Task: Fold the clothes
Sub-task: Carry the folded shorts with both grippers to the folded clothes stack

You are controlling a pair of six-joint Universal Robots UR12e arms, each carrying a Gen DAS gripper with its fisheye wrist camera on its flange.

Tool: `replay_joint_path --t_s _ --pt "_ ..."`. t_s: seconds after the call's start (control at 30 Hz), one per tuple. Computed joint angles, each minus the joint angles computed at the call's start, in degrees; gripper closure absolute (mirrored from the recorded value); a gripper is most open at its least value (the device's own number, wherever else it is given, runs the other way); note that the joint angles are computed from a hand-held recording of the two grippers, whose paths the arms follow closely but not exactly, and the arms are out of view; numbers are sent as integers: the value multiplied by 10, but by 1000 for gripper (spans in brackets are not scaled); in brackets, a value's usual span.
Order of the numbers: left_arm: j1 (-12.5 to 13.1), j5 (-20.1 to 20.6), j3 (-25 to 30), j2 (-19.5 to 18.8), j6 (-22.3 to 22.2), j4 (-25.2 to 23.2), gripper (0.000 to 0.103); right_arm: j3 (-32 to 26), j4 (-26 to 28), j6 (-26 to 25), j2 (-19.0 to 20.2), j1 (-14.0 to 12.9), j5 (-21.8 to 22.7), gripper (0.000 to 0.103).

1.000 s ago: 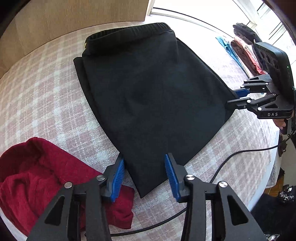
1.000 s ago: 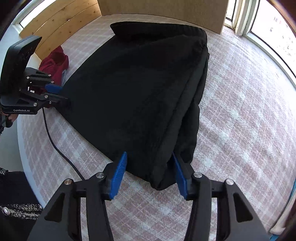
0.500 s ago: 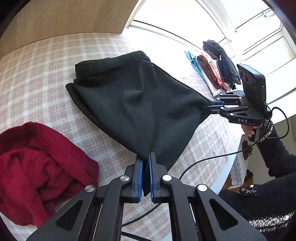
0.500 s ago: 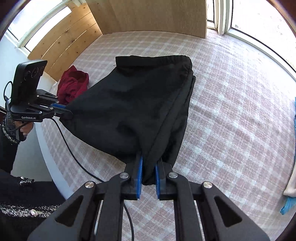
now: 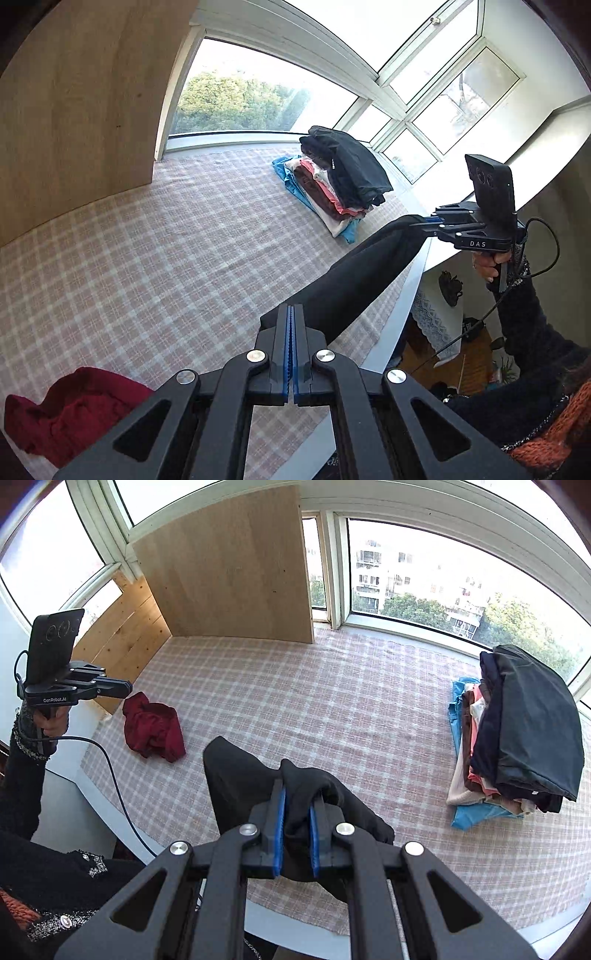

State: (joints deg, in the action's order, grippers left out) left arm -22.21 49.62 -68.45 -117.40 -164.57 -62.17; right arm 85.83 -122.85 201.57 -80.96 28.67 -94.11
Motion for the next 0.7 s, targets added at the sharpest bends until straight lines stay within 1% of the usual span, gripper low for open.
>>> replay_joint_path --t_s 0.03,0.07,0.1,0.13,0.23,0.33,0.37,0.4,0.43,0.47,0.5,0.53,0.6,0.63,0.67,0.7 --pt "-7 13 13 -4 18 -9 103 8 2 -1 -4 0 -14 92" --pt "-16 32 20 -9 19 -4 103 21 1 4 -10 -4 -17 92" --pt "-22 32 27 -15 15 -8 103 38 -3 11 -15 -12 -8 93" --pt "-30 33 28 -21 23 -18 103 53 -6 14 -21 -18 -3 93" --pt "-56 40 32 -40 45 -46 103 93 -13 -2 -41 -36 18 93" --pt "-78 21 35 -68 21 -52 103 119 -20 -27 -67 -51 54 93" --pt "-84 18 38 -79 10 -50 101 123 -17 -38 -76 -54 58 93" --pt "-90 15 42 -90 0 -49 95 126 -14 -48 -85 -56 62 93" --pt "-96 13 46 -100 -14 -48 86 130 -11 -59 -93 -59 66 93" --pt "-99 8 50 -110 -29 -40 83 133 -6 -67 -101 -60 70 93" --pt "-102 -4 52 -118 -39 -34 83 135 -2 -73 -108 -62 74 93" --pt "-104 -12 56 -125 -44 -28 83 137 3 -78 -115 -62 75 93" --pt "-107 -27 66 -138 -51 -17 71 141 9 -82 -125 -62 73 93" --pt "-110 -24 73 -144 -55 -12 62 143 12 -82 -129 -61 71 93" --pt "-114 -18 83 -149 -50 -14 60 145 15 -81 -132 -59 69 93" --pt "-117 -12 92 -153 -36 -21 57 147 18 -81 -134 -59 67 93"
